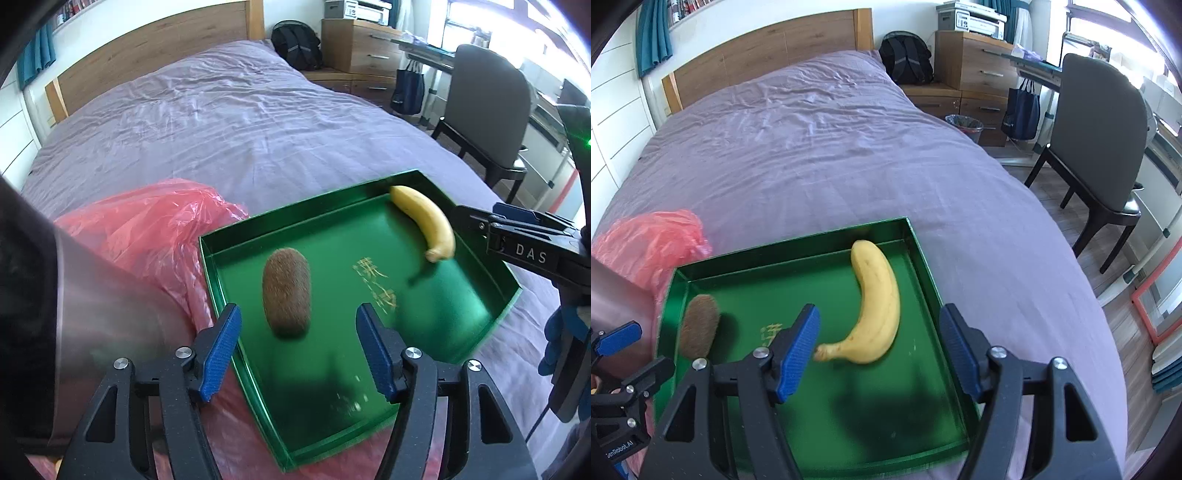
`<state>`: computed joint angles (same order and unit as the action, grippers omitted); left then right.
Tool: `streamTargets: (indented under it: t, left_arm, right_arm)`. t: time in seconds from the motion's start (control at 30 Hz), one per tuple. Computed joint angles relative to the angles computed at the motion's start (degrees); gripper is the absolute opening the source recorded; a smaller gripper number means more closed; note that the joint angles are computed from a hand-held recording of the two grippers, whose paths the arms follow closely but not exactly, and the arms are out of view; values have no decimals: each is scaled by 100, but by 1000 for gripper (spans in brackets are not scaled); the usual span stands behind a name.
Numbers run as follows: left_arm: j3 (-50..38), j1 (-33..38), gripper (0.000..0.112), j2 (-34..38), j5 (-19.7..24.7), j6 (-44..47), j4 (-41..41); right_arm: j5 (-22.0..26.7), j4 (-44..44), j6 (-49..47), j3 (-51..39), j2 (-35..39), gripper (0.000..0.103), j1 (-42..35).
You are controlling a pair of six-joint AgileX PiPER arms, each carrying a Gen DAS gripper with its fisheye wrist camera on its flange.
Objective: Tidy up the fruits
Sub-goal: 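Open the left tool dropping the kiwi while the right tool releases the banana in the tray, then move both open tools back over the remaining fruit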
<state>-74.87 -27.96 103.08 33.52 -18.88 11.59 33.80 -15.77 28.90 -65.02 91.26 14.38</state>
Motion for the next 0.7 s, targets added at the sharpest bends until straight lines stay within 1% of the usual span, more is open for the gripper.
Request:
streamTargets:
  t: [0.13,0.2,0.3,0.33,0.37,0.4,0.5,0.57,0.7]
  left_arm:
    - [589,-136,65,-744,-62,16,15]
    - [844,-157,65,-1151,-13,222,-182]
    - [1169,-205,66,-1699,85,206,-129]
    - [1315,-261,68,-1948,171,81,0]
    - [1410,-294,75,-2103,230,0,91]
    - [1516,-333,77,-2279,305,-104,219]
    - [1877,-444,77,-2849,511,-287,494]
    - [2121,-483,77,-3258,666,-298,591]
    - [2484,-339,77,-3970,952,81,390]
  right_arm:
    - [194,-136,239,376,-704,72,301]
    - [351,-191,385,533,-1068,72,488]
    - [586,-347,680,698,-1485,72,813]
    - [696,-410,820,770,-1663,72,973]
    - [796,-515,998,842,-1816,72,1138]
    - [944,-652,1228,906,-1993,72,1364]
    - [1271,-919,1706,976,-2308,72,1900]
    - [1574,-1174,2116,986,-2515,72,2411]
    - [2265,-1749,3037,870,-2764,72,3609]
